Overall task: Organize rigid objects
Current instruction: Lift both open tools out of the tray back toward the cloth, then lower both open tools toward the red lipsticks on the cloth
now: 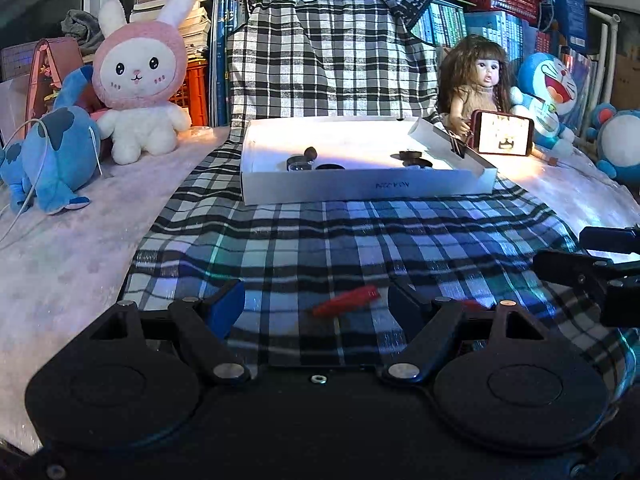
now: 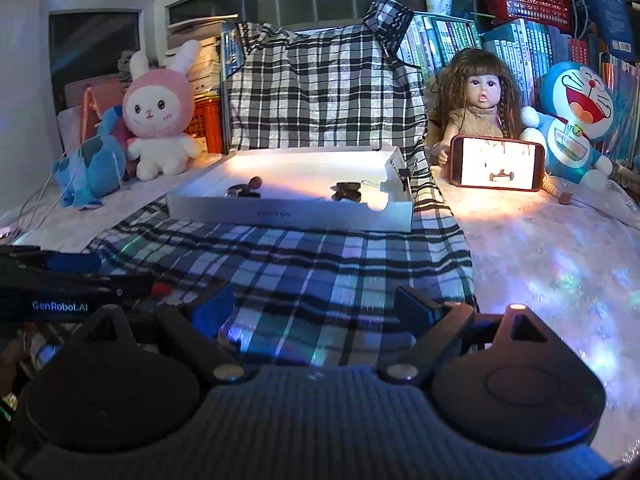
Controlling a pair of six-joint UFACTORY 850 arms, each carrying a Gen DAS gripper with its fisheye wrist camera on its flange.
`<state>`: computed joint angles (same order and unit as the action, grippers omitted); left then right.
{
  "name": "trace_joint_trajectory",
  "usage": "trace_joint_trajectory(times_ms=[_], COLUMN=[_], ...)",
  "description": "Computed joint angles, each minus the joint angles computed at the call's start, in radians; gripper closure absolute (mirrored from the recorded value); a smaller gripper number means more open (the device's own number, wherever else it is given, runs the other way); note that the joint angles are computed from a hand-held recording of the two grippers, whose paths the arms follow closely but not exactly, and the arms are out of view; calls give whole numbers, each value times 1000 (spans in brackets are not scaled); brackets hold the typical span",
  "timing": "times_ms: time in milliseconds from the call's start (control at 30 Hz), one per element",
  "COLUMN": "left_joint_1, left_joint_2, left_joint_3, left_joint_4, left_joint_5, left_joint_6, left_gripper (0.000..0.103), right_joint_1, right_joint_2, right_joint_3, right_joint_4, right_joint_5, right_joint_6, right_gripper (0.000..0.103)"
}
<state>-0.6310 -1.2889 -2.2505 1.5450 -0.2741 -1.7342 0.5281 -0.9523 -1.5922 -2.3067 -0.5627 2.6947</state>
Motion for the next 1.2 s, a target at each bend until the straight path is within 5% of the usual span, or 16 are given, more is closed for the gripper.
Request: trace_joint_trajectory(times_ms=[200, 333, 633, 1200], left_joint_1=[-10, -6, -3, -6], left_joint_2=[38, 37, -14, -46], left_joint_3=[82, 84, -5, -53], left_joint_4=[183, 240, 24, -79], left_joint_5=[-7, 24, 58, 4], left_joint_6=[-194, -274, -62, 57], left_gripper=[28, 42, 66, 67], right_joint_1=[11, 21, 29, 9], right_joint_2=[11, 7, -33, -50], right_joint_3=[42, 48, -12, -47], right_joint_4=[-39, -72, -122, 272], right_joint_5=[6, 10, 68, 2], right_joint_6=[26, 25, 14, -292], right_gripper=[10, 10, 12, 14])
